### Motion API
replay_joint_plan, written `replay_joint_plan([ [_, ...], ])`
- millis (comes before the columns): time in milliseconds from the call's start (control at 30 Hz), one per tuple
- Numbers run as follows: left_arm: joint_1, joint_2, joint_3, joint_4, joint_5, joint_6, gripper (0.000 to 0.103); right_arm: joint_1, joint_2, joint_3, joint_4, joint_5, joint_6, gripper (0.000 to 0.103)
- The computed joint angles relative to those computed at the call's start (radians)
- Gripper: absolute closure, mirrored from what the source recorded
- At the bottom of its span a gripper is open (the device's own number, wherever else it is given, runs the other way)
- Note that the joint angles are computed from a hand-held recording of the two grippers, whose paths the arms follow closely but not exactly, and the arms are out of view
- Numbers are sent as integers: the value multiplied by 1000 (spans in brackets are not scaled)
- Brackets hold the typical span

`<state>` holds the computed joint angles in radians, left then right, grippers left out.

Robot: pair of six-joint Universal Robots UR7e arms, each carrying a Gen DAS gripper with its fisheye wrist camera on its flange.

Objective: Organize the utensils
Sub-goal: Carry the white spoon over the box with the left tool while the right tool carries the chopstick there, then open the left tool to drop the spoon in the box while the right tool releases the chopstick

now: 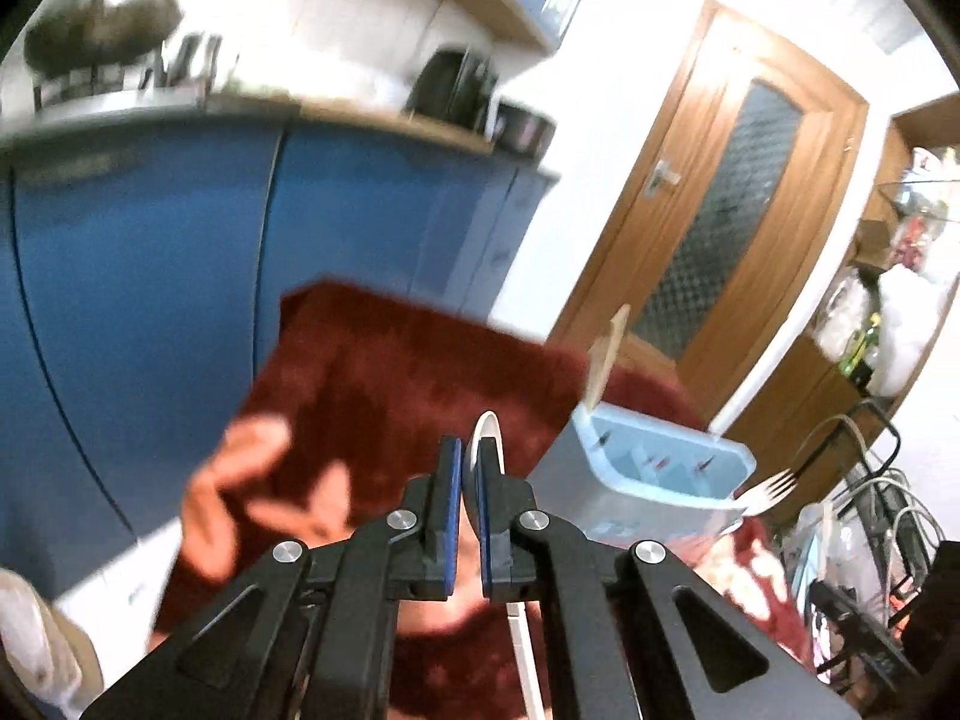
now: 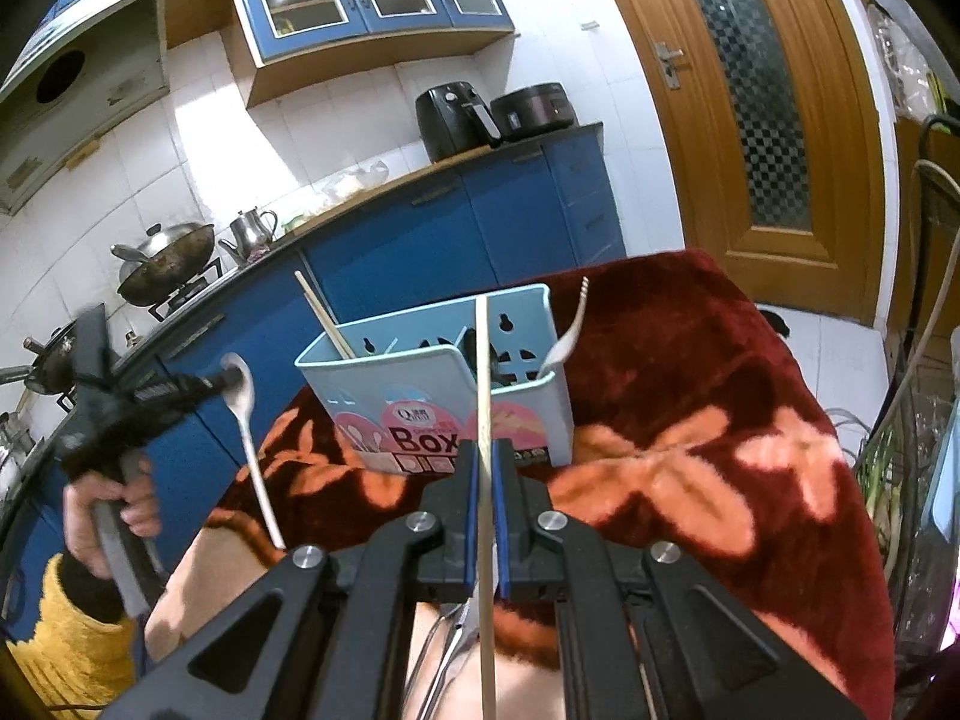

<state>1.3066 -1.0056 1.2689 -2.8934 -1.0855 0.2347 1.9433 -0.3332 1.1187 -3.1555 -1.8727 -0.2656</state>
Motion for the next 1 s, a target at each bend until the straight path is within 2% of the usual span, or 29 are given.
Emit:
replay_joint_plan([
  [233,-64,4,7,-194,14,178,99,2,4,-6,-27,16,-20,97],
  [433,-92,51,-66,-250,-19,257,99,1,8,-21,-39,36,-25,97],
  [633,-101,141,-164,-347,-54,360,99,-2,36,-83,-48,54,-34,97],
  [833,-85,209,-199,-428,-131,459,99,-2,123,-251,-79,75,-83,97],
  [1000,-73,245,-210,-458,-144,513,99,-8,256,-509,-40,96,-101,97],
])
